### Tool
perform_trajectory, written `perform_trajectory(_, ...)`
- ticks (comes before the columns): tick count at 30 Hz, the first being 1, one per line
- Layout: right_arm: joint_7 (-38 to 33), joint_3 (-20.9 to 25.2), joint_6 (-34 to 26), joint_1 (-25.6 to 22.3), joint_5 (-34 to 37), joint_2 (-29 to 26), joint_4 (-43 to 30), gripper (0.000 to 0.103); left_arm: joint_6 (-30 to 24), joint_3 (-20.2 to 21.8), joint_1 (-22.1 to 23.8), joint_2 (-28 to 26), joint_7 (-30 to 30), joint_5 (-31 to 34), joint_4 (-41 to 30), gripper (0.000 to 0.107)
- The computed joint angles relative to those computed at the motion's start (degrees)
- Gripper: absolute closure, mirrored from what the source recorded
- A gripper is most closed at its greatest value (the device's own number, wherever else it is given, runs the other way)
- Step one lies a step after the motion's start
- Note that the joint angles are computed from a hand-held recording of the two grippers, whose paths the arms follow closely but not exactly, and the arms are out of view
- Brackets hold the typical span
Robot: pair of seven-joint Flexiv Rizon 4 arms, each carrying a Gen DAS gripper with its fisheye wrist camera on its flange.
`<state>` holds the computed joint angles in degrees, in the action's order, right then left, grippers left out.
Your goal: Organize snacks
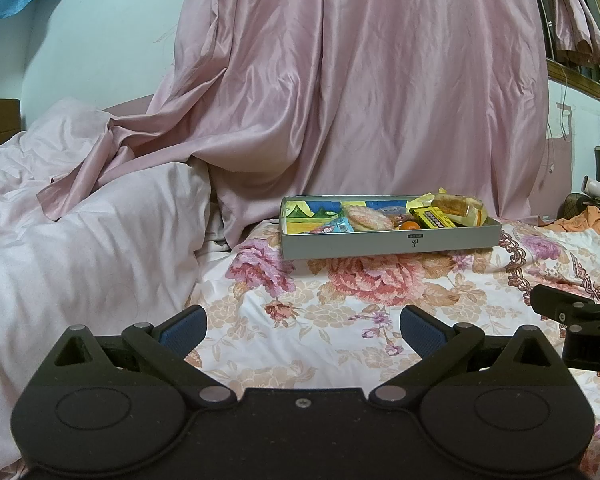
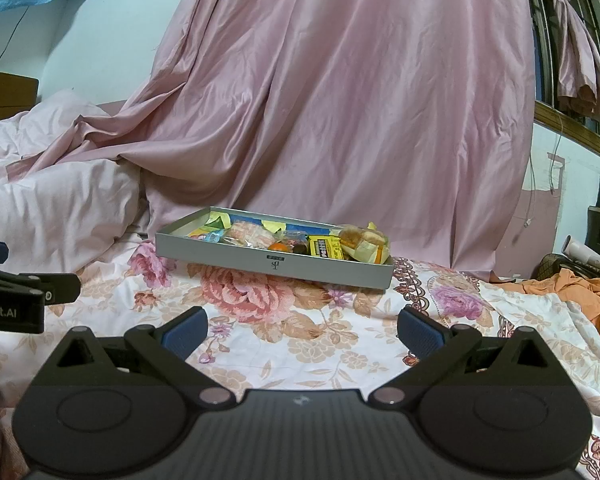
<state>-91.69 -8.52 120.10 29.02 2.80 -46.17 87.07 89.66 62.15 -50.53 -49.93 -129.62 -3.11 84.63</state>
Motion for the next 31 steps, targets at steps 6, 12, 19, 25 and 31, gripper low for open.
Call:
perform_trajectory(6, -0.1, -0.1, 0.0, 0.1, 0.2, 0.0, 0.0, 0.0, -0.2, -0.2, 0.2, 0.2, -0.4, 0.7, -0.2, 0.005)
perform_trajectory(12, -0.1, -0.1, -0.2, 0.1, 0.2, 0.1, -0.1, 0.0, 0.4, -3.1, 1.7, 1.5, -1.2, 0.8, -0.1, 0.004)
perform_trajectory(19, -0.2, -0.1, -0.2, 0.1, 0.1, 0.2, 0.2, 0.0, -4.5, -3.4, 1.3, 2.1, -4.1, 1.3, -0.6, 0.005)
perform_trajectory(25, -0.2, 0.1, -0.2, 0.0, -0.1, 0.3, 0.2, 0.0, -6.0, -4.5, 2.3, 3.4, -7.3, 4.9, -1.4, 0.005)
perform_trajectory(31, -0.4, 0.2, 0.0, -0.1, -0.3, 0.3, 0.7, 0.0, -7.0, -5.4, 3.0, 4.3, -10.3, 9.1, -2.4, 0.005)
